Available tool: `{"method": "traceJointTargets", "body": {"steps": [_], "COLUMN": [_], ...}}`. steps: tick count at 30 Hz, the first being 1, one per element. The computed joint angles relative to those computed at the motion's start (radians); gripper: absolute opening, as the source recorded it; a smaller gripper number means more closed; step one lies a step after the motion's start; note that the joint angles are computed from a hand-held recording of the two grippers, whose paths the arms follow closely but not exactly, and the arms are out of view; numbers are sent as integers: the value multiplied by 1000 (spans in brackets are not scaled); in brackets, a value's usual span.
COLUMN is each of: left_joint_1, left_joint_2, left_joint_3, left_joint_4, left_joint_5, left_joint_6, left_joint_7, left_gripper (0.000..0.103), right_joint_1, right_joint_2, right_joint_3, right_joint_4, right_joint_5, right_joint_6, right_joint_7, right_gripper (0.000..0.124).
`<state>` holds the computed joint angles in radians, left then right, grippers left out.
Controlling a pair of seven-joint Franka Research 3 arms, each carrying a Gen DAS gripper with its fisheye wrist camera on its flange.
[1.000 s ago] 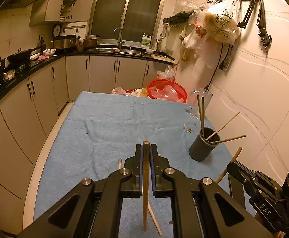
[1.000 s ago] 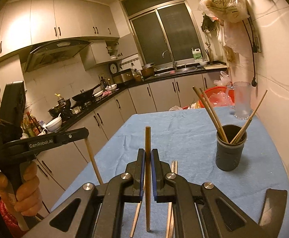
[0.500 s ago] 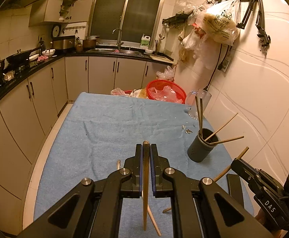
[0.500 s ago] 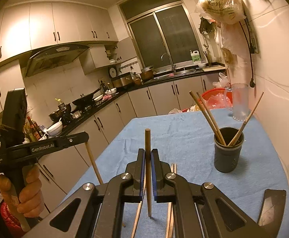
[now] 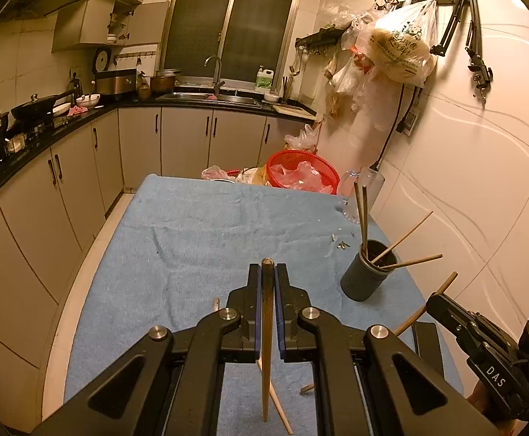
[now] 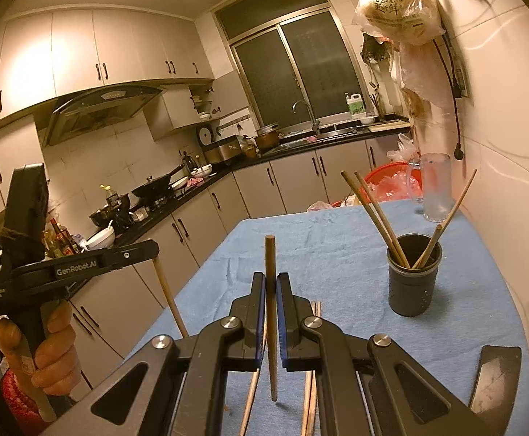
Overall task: Organize utensils
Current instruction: 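Lift both held chopsticks upright and carry them toward the black cup, then lower the right tool's chopstick into the black cup and open it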
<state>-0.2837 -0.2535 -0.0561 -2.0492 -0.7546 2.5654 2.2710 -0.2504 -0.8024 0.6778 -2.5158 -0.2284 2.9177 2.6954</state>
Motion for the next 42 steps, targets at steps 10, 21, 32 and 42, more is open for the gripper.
{"method": "traceJointTargets", "body": {"steps": [10, 21, 32, 42], "left_joint_1": [-5, -9, -11, -25], "left_joint_2": [-1, 17, 54, 93], "left_joint_3": [-1, -19, -51, -87], "left_joint_4": [24, 84, 159, 247], "left_joint_5": [-4, -6, 5, 17], "left_joint_6": [-26, -66, -101, -121], "left_joint_7": [0, -2, -27, -48], "left_gripper": [7, 7, 7, 7], "right_joint_1": [16, 10, 3, -46], "right_joint_2": [-80, -225, -347, -425], "right_joint_3": [-38, -90, -146, -188], "right_joint_4": [-23, -56, -78, -77], "right_joint_5": [12, 37, 63, 61], "right_joint_6": [-14, -76, -135, -185], "right_joint_7": [-7, -26, -62, -111], "right_gripper": [7, 7, 6, 7]}}
